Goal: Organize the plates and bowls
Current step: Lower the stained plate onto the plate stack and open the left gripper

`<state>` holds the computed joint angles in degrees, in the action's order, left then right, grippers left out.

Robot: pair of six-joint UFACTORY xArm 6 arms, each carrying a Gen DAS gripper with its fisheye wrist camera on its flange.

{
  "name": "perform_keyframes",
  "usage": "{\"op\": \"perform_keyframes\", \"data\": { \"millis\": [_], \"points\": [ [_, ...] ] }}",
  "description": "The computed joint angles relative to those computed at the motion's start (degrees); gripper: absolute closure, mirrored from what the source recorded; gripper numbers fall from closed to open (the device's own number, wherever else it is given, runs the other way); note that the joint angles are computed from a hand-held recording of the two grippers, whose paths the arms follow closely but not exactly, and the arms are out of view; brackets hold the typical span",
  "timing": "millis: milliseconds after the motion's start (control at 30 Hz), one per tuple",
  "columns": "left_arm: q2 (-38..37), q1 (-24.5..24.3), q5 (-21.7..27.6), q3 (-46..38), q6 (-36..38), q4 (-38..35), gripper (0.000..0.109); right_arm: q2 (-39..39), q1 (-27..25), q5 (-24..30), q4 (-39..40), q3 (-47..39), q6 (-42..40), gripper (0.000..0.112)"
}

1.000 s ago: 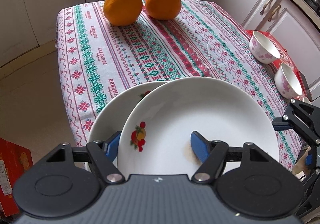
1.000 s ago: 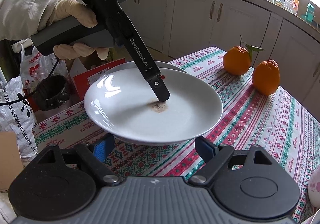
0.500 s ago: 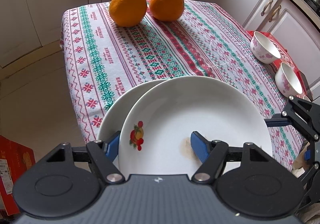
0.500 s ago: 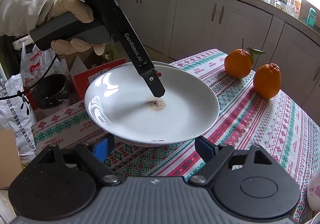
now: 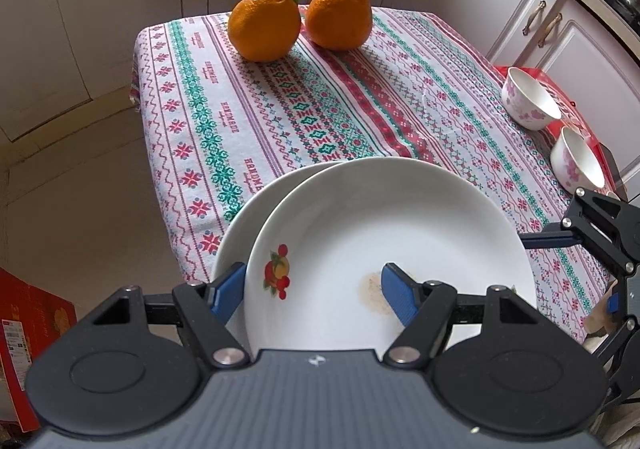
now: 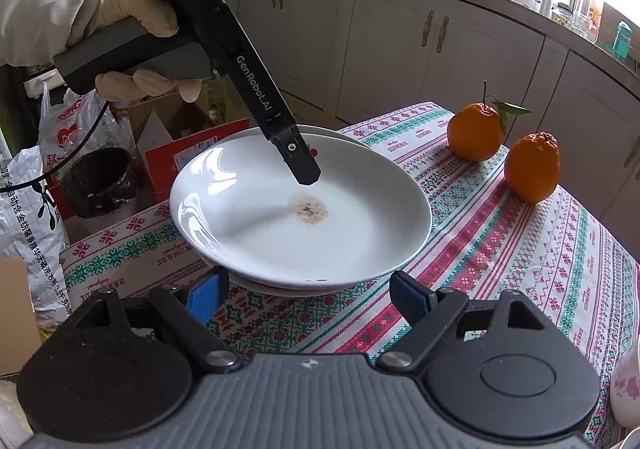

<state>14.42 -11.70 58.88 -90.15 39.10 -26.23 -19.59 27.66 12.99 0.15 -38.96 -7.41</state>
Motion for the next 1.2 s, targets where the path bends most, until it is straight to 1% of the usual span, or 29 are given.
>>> {"op": "perform_keyframes", "data": {
  "millis": [300, 500, 767, 867, 933, 1033, 1100, 1200],
  "points": [
    [-0.2, 0.1, -0.3, 0.3, 0.3, 0.1, 0.036, 0.3, -0.3, 0.2, -1.5, 0.0, 1.9, 0.022],
    [-0.6, 0.3, -0.4, 0.3, 0.5, -0.1, 0.036, 0.4, -0.4, 0.3, -1.3, -0.1, 1.8, 0.022],
    [-1.4, 0.2, -2.3, 1.4, 0.8, 0.4, 0.035, -1.3, -0.8, 1.1, -1.9, 1.0, 2.9, 0.021],
    [-2.2, -0.3, -3.8, 2.6, 0.5, 1.3, 0.034, -2.9, -1.3, 1.9, -2.9, 1.9, 4.5, 0.019],
    [-3.1, -0.9, -5.2, 3.9, 0.4, 2.5, 0.032, -4.2, -1.6, 2.2, -4.4, 2.7, 6.0, 0.016],
    [-4.4, -1.8, -8.0, 6.1, -0.7, 5.1, 0.028, -7.0, -2.1, 3.0, -6.0, 4.4, 7.2, 0.015],
    [-5.0, -2.2, -9.5, 7.1, -2.3, 6.7, 0.028, -8.6, -2.7, 3.4, -7.9, 5.4, 8.7, 0.014],
    [-5.9, -2.1, -10.7, 8.2, -3.3, 7.2, 0.028, -11.8, -3.4, 4.0, -8.9, 7.2, 10.1, 0.013]
  ]
}}
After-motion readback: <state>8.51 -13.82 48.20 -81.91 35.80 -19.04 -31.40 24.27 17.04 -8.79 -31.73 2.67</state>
